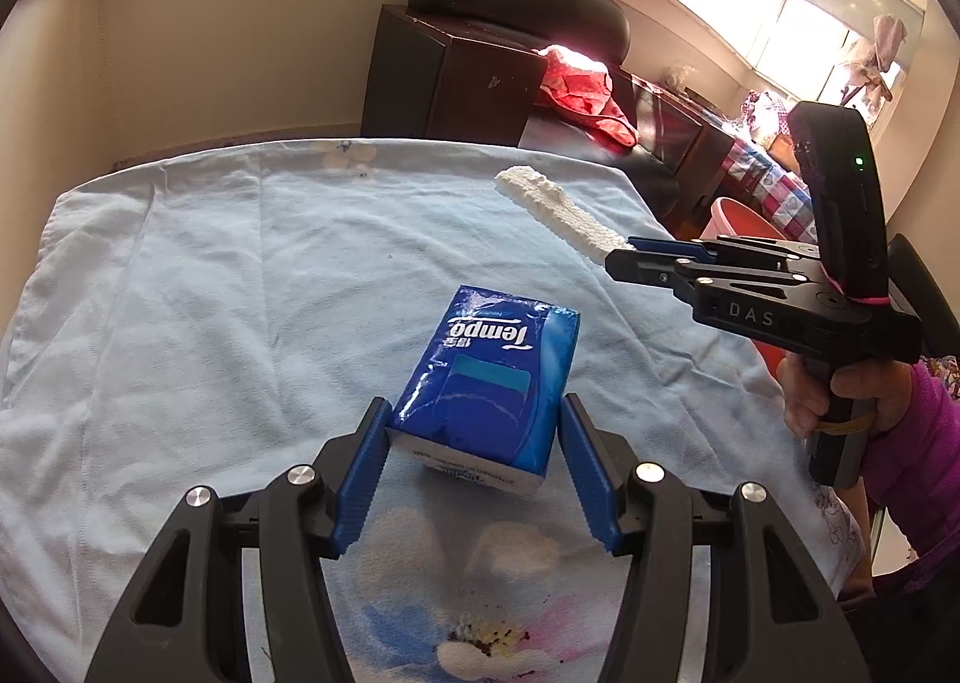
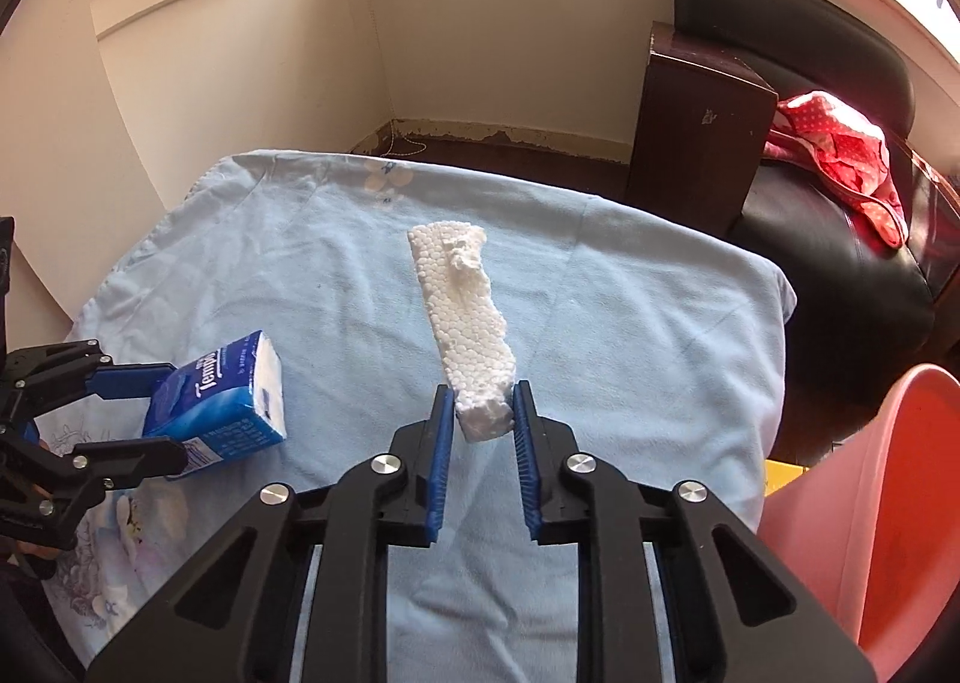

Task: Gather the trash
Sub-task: 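Grasp the white foam strip at its end with the right gripper, then lift the tissue pack and foam strip and carry both over the bucket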

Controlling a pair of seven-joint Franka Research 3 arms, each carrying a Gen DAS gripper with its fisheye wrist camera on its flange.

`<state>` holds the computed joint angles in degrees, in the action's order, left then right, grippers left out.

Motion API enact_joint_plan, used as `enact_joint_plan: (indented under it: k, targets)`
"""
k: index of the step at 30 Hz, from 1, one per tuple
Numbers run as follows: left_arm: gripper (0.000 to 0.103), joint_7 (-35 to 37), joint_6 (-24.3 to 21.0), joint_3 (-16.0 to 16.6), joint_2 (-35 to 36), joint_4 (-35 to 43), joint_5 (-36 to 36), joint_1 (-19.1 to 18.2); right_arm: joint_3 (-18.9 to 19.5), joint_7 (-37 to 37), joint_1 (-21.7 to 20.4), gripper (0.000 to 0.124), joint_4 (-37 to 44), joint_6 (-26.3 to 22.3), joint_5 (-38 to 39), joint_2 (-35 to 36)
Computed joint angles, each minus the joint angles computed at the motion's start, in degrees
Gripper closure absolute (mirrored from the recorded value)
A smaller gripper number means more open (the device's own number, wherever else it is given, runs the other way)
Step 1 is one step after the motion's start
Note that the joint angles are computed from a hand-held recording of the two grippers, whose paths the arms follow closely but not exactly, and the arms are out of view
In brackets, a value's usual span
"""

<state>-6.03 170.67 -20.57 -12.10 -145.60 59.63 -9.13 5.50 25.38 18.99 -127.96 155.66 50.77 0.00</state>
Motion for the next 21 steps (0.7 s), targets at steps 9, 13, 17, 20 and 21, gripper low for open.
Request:
enact_joint_plan:
  k: [9,13,17,20,21]
  targets:
    - [0.047,-2.8,-1.2,-1.4,0.2,3.0,3.0,-1.2,-3.1,-0.1,0.8,0.104,-9.3,0.2,8.9,-11.5]
    - [0.047,-4.0,-3.3,-1.9,-0.4,4.7,4.7,-2.3,-5.0,0.2,1.1,0.104,-11.8,0.4,11.1,-15.2]
    - [0.047,-6.8,-6.5,-2.8,-1.2,6.5,7.3,-3.3,-6.6,0.1,1.1,0.104,-13.5,0.8,12.5,-17.8]
    - [0.047,-8.3,-8.2,-2.9,-1.6,7.6,8.4,-4.3,-7.5,-0.4,1.2,0.104,-14.8,1.3,13.7,-19.8]
    - [0.047,-8.5,-8.8,-2.9,-1.7,8.0,8.6,-4.6,-7.8,-0.7,1.2,0.104,-15.2,1.5,14.1,-20.5]
